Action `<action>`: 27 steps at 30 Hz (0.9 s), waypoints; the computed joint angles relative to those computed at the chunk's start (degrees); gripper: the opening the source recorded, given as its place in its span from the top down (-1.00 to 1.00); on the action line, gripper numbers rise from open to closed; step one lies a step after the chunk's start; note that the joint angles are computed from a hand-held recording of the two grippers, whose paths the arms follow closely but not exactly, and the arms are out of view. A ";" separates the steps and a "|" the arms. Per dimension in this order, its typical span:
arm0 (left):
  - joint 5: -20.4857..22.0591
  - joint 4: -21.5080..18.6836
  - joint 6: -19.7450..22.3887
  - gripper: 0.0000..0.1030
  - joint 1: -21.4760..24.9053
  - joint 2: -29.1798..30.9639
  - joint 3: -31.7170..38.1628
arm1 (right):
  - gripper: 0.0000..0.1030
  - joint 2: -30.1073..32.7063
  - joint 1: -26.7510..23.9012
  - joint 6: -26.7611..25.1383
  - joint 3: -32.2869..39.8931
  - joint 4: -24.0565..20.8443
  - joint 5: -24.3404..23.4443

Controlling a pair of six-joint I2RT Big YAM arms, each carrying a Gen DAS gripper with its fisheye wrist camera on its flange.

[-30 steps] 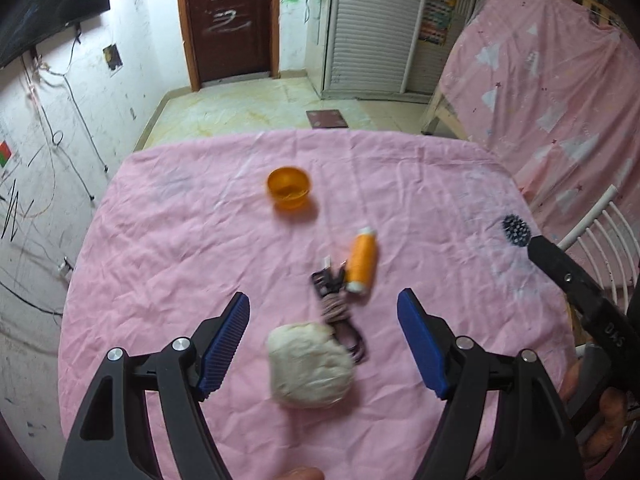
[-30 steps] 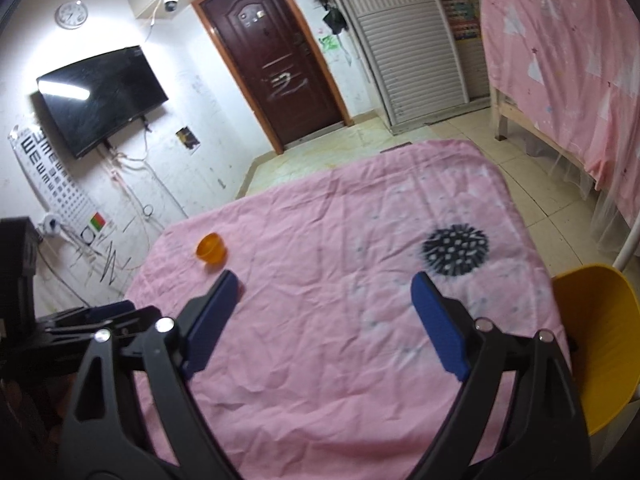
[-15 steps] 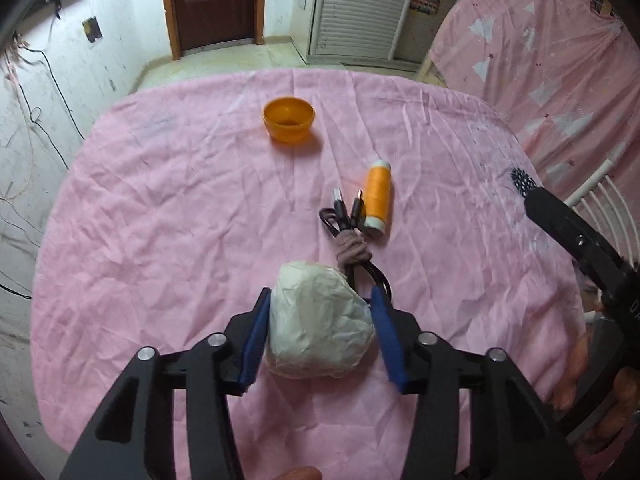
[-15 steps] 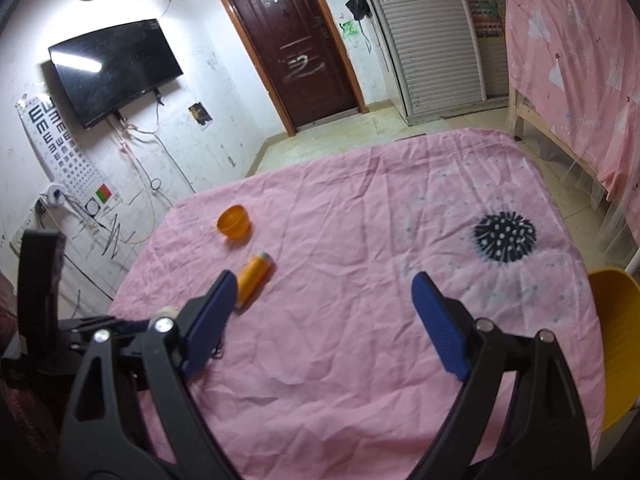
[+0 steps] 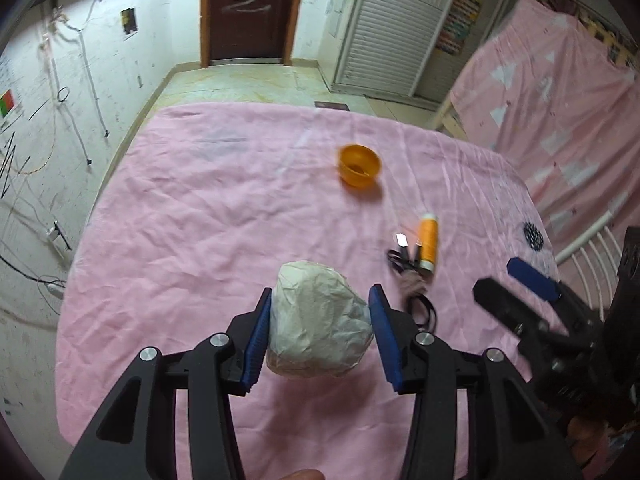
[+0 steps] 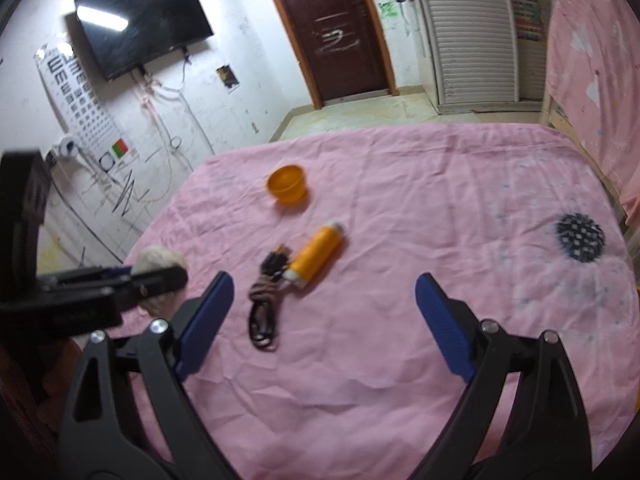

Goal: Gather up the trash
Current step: 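Grasp the black cable with the right tool while the left holds the paper ball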

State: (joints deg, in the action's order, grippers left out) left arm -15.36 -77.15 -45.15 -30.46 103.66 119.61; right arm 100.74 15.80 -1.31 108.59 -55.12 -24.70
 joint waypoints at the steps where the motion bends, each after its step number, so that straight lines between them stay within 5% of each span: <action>1: 0.10 0.39 -0.21 0.22 0.38 -0.63 -0.90 | -0.67 0.10 0.55 -0.47 0.11 -0.25 0.29; 5: 0.62 1.76 -0.26 0.22 1.46 -2.31 -3.54 | -0.23 0.53 2.82 -2.79 0.51 -1.57 2.38; 15: 1.62 5.14 0.56 0.21 2.66 -5.34 -8.57 | 0.20 3.22 6.46 -5.88 3.09 -5.38 8.14; 19: 2.18 5.90 0.66 0.21 2.98 -5.68 -9.30 | 0.57 3.75 6.98 -6.40 3.79 -5.63 10.52; 27: 2.44 5.96 0.74 0.21 3.04 -5.53 -9.34 | 0.67 2.61 7.38 -6.61 2.15 -3.87 10.30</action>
